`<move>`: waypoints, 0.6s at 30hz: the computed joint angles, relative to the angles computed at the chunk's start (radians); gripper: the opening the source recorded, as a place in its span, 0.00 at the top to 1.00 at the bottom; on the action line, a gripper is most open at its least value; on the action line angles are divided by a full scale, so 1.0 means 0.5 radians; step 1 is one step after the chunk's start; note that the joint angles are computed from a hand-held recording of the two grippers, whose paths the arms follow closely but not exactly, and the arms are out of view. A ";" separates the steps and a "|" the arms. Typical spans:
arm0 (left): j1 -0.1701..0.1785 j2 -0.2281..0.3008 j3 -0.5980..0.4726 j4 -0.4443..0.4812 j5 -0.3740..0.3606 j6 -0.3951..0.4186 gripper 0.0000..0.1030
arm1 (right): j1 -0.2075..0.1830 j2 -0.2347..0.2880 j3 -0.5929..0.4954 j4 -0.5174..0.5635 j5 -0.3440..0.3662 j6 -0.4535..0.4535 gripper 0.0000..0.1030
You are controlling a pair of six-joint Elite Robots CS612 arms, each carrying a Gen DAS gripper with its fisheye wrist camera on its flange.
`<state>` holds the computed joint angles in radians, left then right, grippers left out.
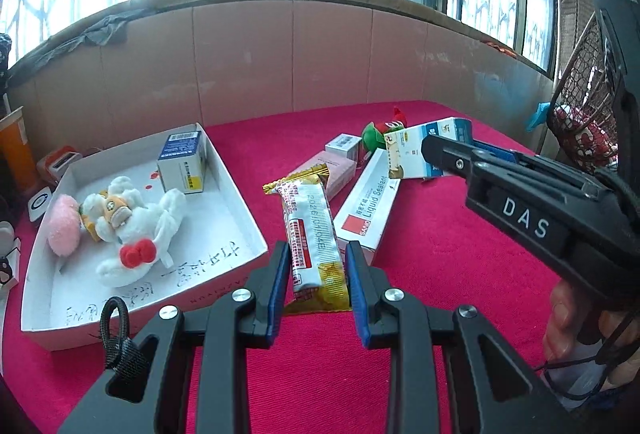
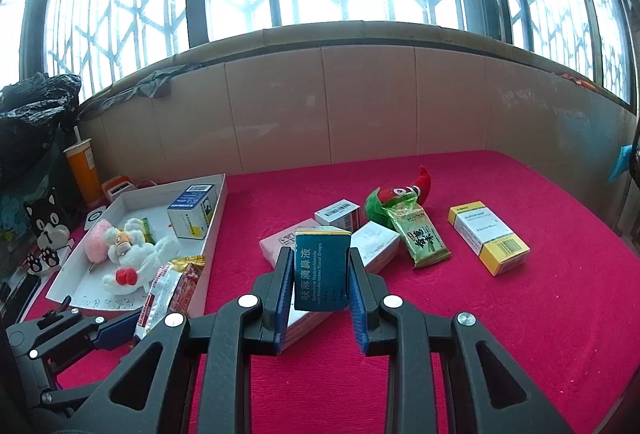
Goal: Organize objects
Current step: 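Close left tool on the snack bar and lift both items, then carry the snack bar and small box over the white tray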
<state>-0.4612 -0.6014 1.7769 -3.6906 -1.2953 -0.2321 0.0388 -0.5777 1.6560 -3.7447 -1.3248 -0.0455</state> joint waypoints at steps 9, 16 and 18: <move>0.034 -0.015 0.047 -0.090 0.062 -0.101 0.73 | 0.038 -0.010 0.007 0.015 -0.027 -0.079 0.73; 0.056 -0.020 0.068 -0.137 0.089 -0.161 0.73 | 0.060 -0.016 0.005 0.035 -0.042 -0.147 0.73; 0.058 -0.020 0.072 -0.156 0.095 -0.165 0.73 | 0.067 -0.018 0.003 0.043 -0.047 -0.166 0.73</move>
<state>-0.4322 -0.6116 1.8128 -3.7685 -1.2478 -0.3145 0.0723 -0.5865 1.6578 -3.7234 -1.3484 -0.1284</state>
